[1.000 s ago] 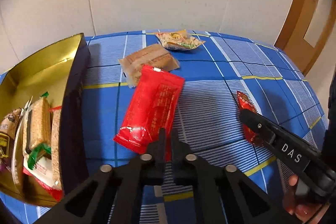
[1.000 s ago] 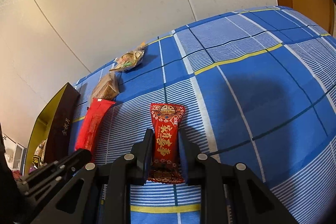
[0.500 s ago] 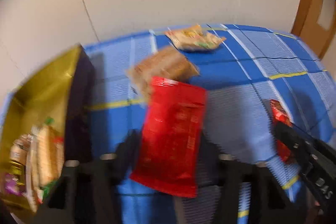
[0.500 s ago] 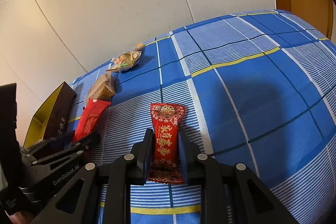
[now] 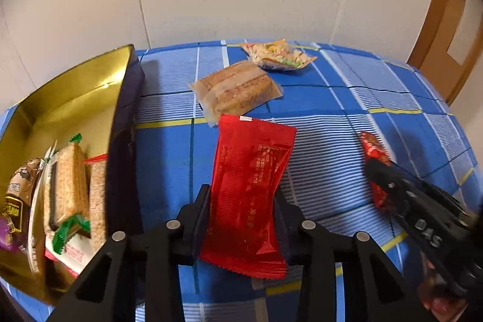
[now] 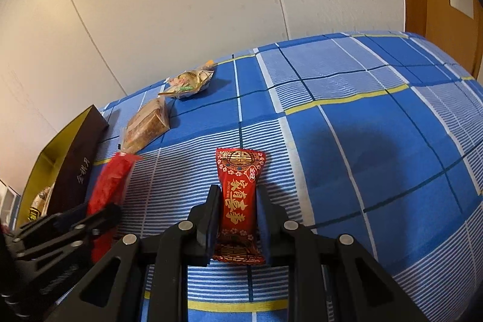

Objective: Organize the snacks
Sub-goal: 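Lift the red packet with the left gripper while the right gripper holds the candy bar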

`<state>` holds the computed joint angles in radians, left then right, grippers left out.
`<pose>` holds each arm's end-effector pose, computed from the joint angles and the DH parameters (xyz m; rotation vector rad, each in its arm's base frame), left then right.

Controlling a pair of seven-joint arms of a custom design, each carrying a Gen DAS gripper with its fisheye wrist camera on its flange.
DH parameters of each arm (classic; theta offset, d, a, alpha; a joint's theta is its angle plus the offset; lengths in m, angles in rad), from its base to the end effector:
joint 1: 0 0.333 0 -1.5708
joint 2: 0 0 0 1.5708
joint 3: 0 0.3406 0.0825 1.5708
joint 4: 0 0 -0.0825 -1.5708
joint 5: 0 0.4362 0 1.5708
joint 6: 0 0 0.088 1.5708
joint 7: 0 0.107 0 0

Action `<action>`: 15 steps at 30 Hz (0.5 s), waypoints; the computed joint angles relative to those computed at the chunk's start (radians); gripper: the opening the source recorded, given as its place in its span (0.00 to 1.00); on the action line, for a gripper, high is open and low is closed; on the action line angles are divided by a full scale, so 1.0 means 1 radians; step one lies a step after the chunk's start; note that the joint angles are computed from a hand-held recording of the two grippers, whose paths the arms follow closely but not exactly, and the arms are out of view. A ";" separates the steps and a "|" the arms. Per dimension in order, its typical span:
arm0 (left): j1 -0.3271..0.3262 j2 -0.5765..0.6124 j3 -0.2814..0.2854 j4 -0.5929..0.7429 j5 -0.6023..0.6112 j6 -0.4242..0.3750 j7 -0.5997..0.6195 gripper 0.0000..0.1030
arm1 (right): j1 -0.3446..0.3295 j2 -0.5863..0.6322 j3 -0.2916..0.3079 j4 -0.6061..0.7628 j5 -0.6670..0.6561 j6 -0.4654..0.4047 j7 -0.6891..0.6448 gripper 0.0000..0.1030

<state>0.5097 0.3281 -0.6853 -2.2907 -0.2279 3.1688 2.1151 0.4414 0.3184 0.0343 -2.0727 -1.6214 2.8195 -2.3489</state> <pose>0.6056 -0.0797 0.2853 -1.4910 2.2431 -0.7614 0.5369 0.3318 0.2722 -1.3214 1.9942 -0.5392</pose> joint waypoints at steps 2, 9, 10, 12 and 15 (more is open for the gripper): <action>0.123 0.004 -0.120 -0.014 -0.022 -0.002 0.036 0.37 | 0.003 0.004 0.000 0.003 0.004 -0.011 -0.014 0.23; 0.388 0.009 -0.371 -0.038 -0.065 -0.018 0.123 0.37 | 0.027 0.013 -0.003 0.012 0.060 -0.063 -0.106 0.23; 0.409 0.006 -0.387 -0.040 -0.064 -0.020 0.127 0.37 | 0.031 0.014 -0.005 0.012 0.062 -0.067 -0.108 0.23; 0.408 0.000 -0.378 -0.032 -0.063 -0.032 0.122 0.37 | 0.035 0.014 -0.009 0.012 0.059 -0.069 -0.107 0.23; 0.432 -0.001 -0.383 -0.017 -0.096 -0.062 0.142 0.37 | 0.039 0.014 -0.011 0.011 0.052 -0.074 -0.104 0.23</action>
<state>0.9420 0.3273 -1.0685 -2.3076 -0.3235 3.1070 2.2570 0.4806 0.3321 0.0231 -2.0617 -1.5692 2.7455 -2.4528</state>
